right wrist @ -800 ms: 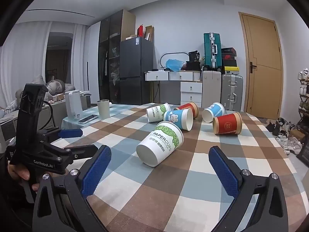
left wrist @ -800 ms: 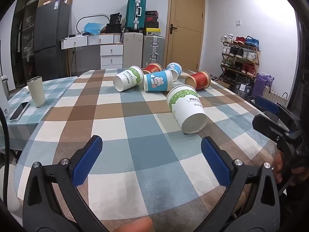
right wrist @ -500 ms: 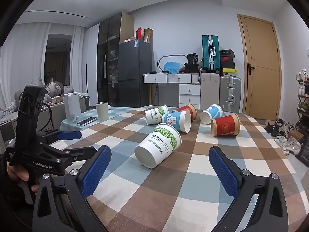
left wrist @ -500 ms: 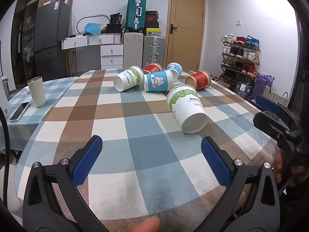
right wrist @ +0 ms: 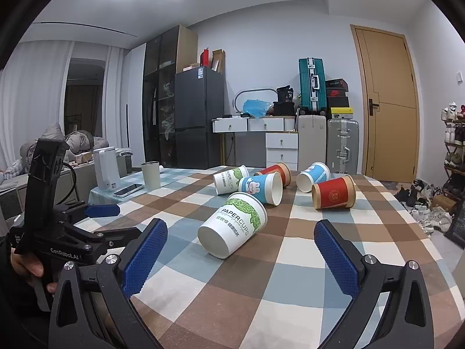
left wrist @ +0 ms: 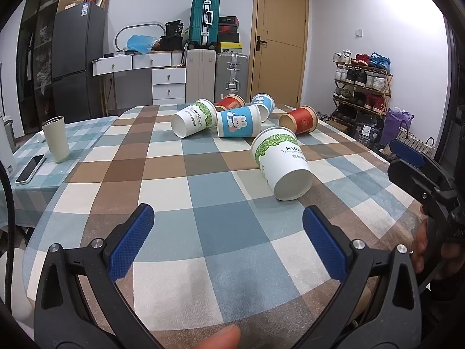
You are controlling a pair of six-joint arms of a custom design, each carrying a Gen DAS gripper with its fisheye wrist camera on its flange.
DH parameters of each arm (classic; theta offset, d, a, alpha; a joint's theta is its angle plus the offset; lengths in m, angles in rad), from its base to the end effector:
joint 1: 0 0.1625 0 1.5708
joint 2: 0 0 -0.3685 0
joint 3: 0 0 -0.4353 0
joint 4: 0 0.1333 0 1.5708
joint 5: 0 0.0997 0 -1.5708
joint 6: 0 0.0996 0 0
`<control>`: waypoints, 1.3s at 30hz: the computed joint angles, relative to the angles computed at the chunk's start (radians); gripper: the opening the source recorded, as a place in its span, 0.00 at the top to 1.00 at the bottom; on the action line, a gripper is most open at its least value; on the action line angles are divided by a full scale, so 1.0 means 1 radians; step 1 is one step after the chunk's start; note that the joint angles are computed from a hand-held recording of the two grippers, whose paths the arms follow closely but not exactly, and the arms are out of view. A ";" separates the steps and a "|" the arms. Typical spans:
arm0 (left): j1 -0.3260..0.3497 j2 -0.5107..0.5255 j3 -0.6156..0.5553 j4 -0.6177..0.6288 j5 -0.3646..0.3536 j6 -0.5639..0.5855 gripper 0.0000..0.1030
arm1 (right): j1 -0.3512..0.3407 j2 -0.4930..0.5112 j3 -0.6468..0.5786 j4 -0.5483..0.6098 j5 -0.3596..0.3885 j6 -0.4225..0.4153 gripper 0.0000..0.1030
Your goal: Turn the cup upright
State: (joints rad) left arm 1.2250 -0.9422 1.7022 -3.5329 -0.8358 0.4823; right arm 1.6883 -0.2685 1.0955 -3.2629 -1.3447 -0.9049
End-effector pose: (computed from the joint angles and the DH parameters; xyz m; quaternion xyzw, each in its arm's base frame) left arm -0.0277 -0.6672 0.2270 0.1236 0.7864 -0.5063 0.3316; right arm 0.2470 -0.7649 -0.0471 0.4826 -0.7636 0.4239 0.0652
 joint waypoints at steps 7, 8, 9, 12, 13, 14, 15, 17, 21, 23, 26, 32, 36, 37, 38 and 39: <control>0.000 0.001 0.000 -0.002 0.001 0.002 0.01 | 0.002 0.000 -0.001 0.003 -0.007 -0.003 0.00; 0.000 0.001 0.000 -0.002 0.001 0.002 0.01 | 0.002 -0.001 0.000 0.004 -0.008 -0.006 0.00; -0.001 0.000 0.000 -0.001 0.002 0.002 0.01 | 0.003 -0.001 0.001 0.004 -0.009 -0.007 0.00; -0.001 0.001 0.000 -0.002 0.002 0.003 0.01 | 0.002 0.000 -0.002 0.008 -0.011 -0.008 0.00; -0.001 0.002 -0.001 -0.002 0.002 0.003 0.01 | 0.003 0.001 -0.003 0.007 -0.013 -0.008 0.00; -0.001 0.000 0.000 -0.001 0.003 0.003 0.01 | 0.004 0.002 -0.003 0.006 -0.014 -0.008 0.00; -0.001 0.001 0.000 -0.002 0.003 0.003 0.01 | 0.004 0.001 -0.002 0.006 -0.013 -0.008 0.00; -0.001 0.002 -0.001 -0.003 0.003 0.004 0.01 | 0.004 0.003 -0.004 0.007 -0.013 -0.008 0.00; 0.000 0.005 -0.003 -0.006 0.001 0.006 0.01 | 0.004 0.004 -0.005 0.006 -0.014 -0.008 0.00; 0.000 0.005 -0.003 -0.006 0.002 0.007 0.01 | 0.004 0.003 -0.006 0.009 -0.015 -0.009 0.00; 0.000 0.005 -0.002 -0.007 0.000 0.008 0.01 | 0.003 0.005 -0.010 0.011 -0.013 -0.008 0.00; 0.000 0.006 -0.003 -0.008 0.001 0.009 0.01 | 0.003 0.008 -0.013 0.008 -0.014 -0.009 0.00; 0.001 0.006 -0.004 -0.008 0.001 0.011 0.01 | 0.003 0.007 -0.012 0.010 -0.015 -0.009 0.00; 0.001 0.006 -0.004 -0.008 0.001 0.011 0.01 | 0.003 0.008 -0.012 0.008 -0.014 -0.008 0.00; 0.001 0.006 -0.004 -0.008 0.001 0.011 0.01 | 0.003 0.008 -0.013 0.009 -0.014 -0.008 0.00; 0.001 0.006 -0.004 -0.008 0.001 0.011 0.01 | 0.004 0.008 -0.012 0.007 -0.015 -0.009 0.00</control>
